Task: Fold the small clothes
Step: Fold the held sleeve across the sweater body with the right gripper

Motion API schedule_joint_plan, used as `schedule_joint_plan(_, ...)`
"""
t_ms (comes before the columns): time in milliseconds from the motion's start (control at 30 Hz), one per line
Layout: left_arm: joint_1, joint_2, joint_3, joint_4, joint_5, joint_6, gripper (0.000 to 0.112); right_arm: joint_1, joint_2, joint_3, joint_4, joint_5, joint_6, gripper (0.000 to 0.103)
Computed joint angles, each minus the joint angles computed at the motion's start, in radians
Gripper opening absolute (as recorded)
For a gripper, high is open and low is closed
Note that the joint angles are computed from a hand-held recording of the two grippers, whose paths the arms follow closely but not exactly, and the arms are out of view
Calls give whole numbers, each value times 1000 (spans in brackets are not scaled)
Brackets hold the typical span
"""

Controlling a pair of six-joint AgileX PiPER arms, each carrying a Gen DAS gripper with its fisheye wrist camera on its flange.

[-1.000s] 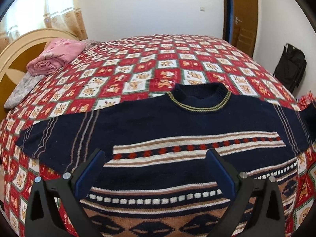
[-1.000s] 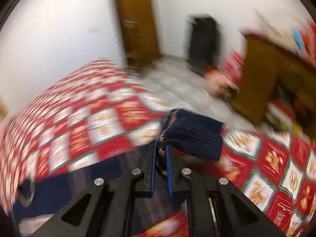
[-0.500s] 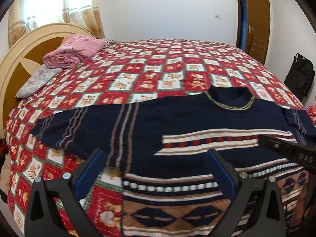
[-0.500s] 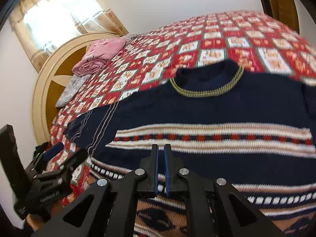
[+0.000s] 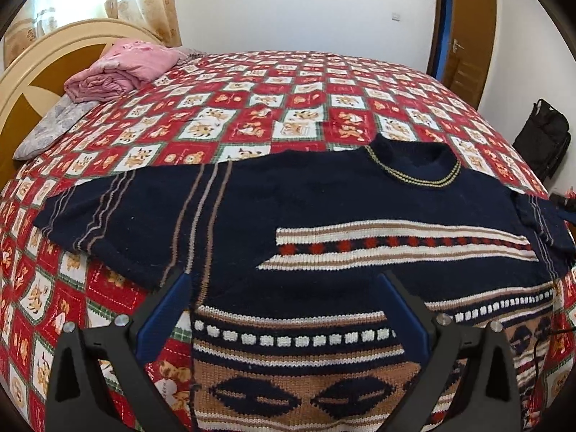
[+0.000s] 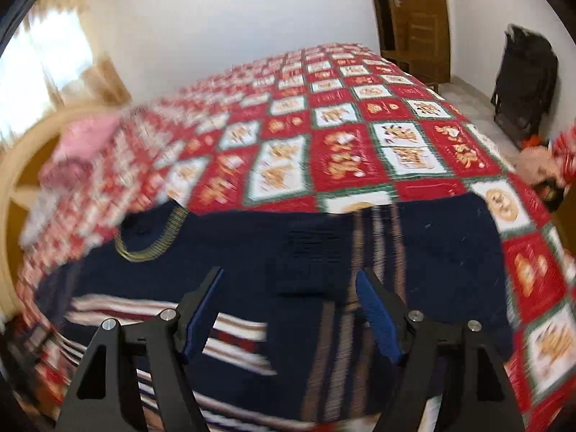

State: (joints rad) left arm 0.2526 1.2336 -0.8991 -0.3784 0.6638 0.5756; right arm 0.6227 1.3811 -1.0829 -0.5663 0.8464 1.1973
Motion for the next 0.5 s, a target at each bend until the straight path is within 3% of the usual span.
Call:
schedule_joint_plan(67, -4, 5, -6, 24, -2, -25, 103, -1, 71, -26, -19, 45, -114, 75)
schedule_joint_plan(167, -23, 2, -6, 82, -17, -78, 103, -13, 132, -27, -11, 34, -247, 75)
schedule_joint_plan(267, -34, 2, -7, 122, -22, -111, 103, 2, 197, -28, -65, 35, -271, 73)
schedule_joint_plan(333, -33, 7, -14, 125, -13, -117, 103, -33, 198, -3, -69, -20, -242, 59)
schedule_joint_plan(400, -29, 10, -18, 123, -9, -117, 103, -60, 177, 11, -52, -56, -197, 24)
schedule_joint_plan(500, -22, 15, -24, 116, -2, -112, 103, -98, 170, 8, -18, -63, -162, 14)
